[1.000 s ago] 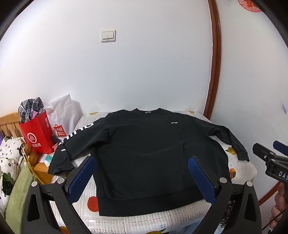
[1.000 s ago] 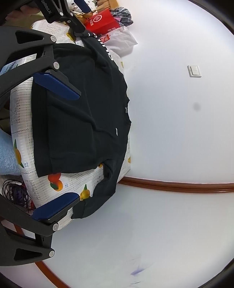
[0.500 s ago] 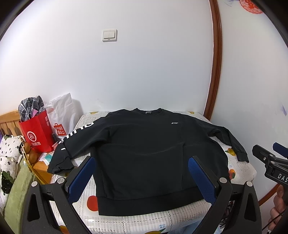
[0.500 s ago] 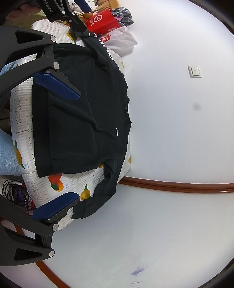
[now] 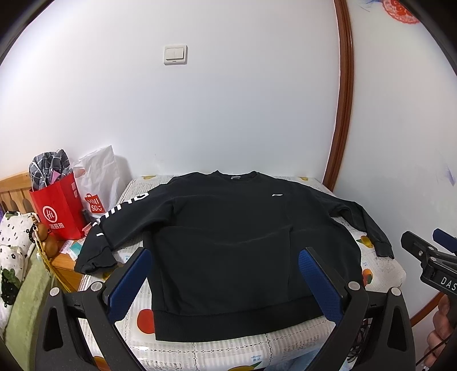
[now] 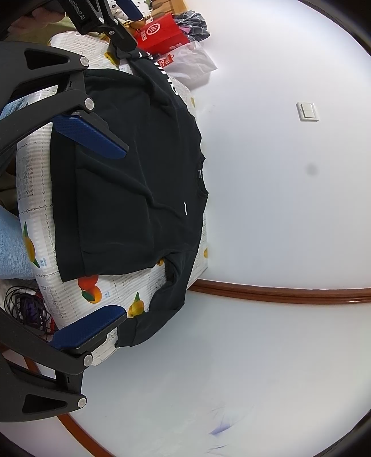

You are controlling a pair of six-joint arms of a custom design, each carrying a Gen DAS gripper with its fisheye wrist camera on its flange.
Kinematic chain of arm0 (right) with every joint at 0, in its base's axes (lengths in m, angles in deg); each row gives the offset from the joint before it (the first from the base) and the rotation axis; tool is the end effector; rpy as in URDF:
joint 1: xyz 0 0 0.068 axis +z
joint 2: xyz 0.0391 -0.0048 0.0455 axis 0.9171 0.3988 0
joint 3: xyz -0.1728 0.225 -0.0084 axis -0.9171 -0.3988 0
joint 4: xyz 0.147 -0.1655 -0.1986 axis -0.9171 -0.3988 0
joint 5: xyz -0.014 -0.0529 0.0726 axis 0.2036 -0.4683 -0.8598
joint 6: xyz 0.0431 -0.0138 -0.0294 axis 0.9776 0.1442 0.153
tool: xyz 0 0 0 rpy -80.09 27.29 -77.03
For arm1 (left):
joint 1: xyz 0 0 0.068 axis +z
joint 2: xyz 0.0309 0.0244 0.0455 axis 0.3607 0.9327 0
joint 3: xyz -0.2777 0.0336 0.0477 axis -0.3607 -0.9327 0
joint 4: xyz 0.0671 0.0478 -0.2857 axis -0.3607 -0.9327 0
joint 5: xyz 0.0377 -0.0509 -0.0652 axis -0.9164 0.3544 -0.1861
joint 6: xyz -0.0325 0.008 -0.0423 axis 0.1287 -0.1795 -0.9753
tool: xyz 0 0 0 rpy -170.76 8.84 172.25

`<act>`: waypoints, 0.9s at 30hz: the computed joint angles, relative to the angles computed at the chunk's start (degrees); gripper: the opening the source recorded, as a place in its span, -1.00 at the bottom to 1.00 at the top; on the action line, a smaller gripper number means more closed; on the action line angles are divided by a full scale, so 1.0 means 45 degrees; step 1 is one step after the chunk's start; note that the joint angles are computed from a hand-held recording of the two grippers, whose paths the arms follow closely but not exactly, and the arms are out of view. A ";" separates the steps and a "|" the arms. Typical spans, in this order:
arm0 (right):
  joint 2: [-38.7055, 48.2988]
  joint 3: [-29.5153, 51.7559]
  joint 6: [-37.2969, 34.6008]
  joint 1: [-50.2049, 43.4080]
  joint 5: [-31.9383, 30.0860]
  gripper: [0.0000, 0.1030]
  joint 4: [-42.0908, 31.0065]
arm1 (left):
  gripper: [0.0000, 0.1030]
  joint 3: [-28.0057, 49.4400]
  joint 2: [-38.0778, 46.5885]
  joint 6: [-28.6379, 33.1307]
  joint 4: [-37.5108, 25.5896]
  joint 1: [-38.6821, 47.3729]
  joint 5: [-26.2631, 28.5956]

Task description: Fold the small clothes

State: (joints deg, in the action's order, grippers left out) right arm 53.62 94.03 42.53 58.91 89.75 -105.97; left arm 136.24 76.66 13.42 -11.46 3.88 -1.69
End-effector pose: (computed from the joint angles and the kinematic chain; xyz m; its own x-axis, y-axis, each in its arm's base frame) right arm 0.2242 -0.0404 0.2535 -0.4966 0.2287 -0.8373 0.4567 0.8892 -0.0280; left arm 0.3494 -0.1120 0.2261 -0.4935 0.1550 -0.8558 0.3712 0.9274 -0.0461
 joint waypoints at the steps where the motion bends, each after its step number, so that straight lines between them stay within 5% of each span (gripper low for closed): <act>1: -0.0014 -0.0017 0.0016 0.0029 0.0029 0.97 -0.0001 | 1.00 -0.0023 -0.0003 -0.0001 0.0032 0.0003 0.0006; 27: 0.0066 0.0000 0.0040 0.0002 0.0103 0.97 -0.0027 | 1.00 -0.0175 -0.0055 0.0007 0.0209 0.0097 0.0099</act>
